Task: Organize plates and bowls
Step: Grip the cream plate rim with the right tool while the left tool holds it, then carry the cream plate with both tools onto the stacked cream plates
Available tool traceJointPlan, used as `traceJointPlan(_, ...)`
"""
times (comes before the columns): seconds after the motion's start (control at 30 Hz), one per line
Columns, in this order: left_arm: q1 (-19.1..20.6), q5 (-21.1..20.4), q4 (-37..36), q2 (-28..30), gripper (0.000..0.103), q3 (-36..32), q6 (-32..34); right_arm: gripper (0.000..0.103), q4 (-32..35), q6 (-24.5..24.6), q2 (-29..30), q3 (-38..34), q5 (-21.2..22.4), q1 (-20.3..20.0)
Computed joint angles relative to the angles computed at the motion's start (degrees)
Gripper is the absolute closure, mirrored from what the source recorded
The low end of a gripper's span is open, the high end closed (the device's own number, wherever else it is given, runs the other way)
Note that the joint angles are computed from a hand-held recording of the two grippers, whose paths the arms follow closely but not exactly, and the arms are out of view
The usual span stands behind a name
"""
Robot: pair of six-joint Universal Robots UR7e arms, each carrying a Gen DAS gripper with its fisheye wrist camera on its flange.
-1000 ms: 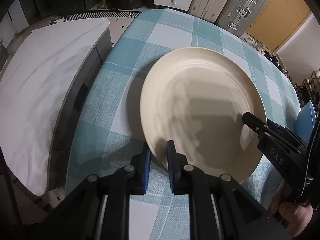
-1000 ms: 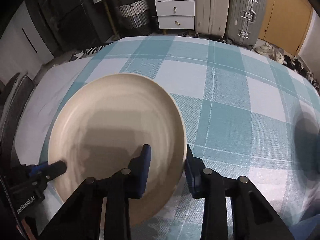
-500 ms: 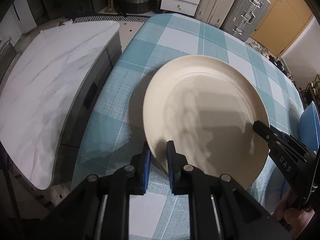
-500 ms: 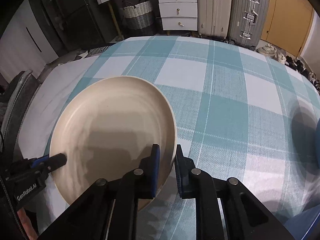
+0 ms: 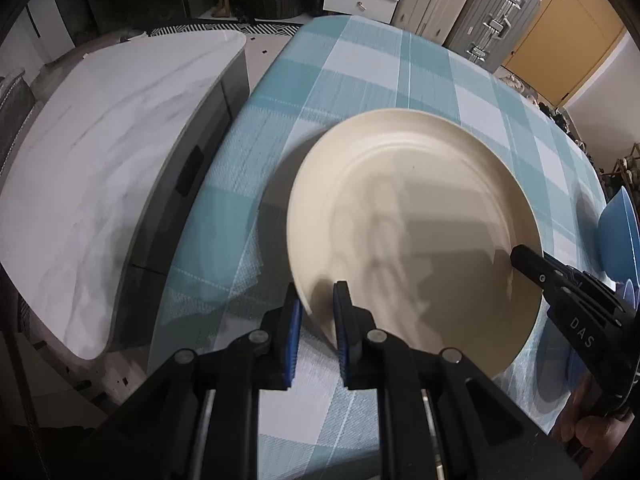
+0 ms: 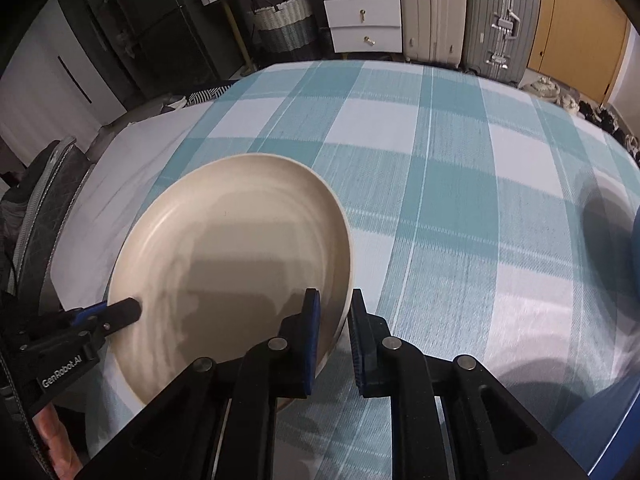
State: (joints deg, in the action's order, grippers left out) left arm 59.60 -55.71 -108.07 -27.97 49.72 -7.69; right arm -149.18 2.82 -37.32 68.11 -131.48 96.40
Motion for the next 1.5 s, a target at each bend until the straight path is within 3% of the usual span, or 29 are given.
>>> traceJointPlan(0.1,0.18,0.13,0.28,0.31,0.089,-0.29,0.83,0.089,3.34,1.27,-0.26,-0.14,0.98,-0.4)
traceJointPlan(0.23,0.24,0.56,0.92,1.12,0.088,-1.68,2.19,0.089,3.26,-0.65,-0.19,-0.42,2.03,-0.7)
traceJointPlan(0.47,2.21,-4.63,0.79,2.77,0.088,-6.57,0.6,0.084,3.72,-0.6,0.8,-3.51,2.95,-1.74)
traceJointPlan(0.7,2.28,-4.57,0.19,4.54,0.086,-8.62,2.01,0.084,4.95,-0.18,3.45,-8.0,2.77,-1.82)
traceJointPlan(1.07,0.79,-0.79,-4.89,1.64,0.089,-3.21,1.81,0.088,0.31,-3.8,2.46,-5.04,1.43,-0.65)
traceJointPlan(1.5,-1.32,-2.28,-7.26,-6.68,0.089,6.98,-1.31,0.089,-2.53,-1.44,-3.56,3.6,0.95,2.61)
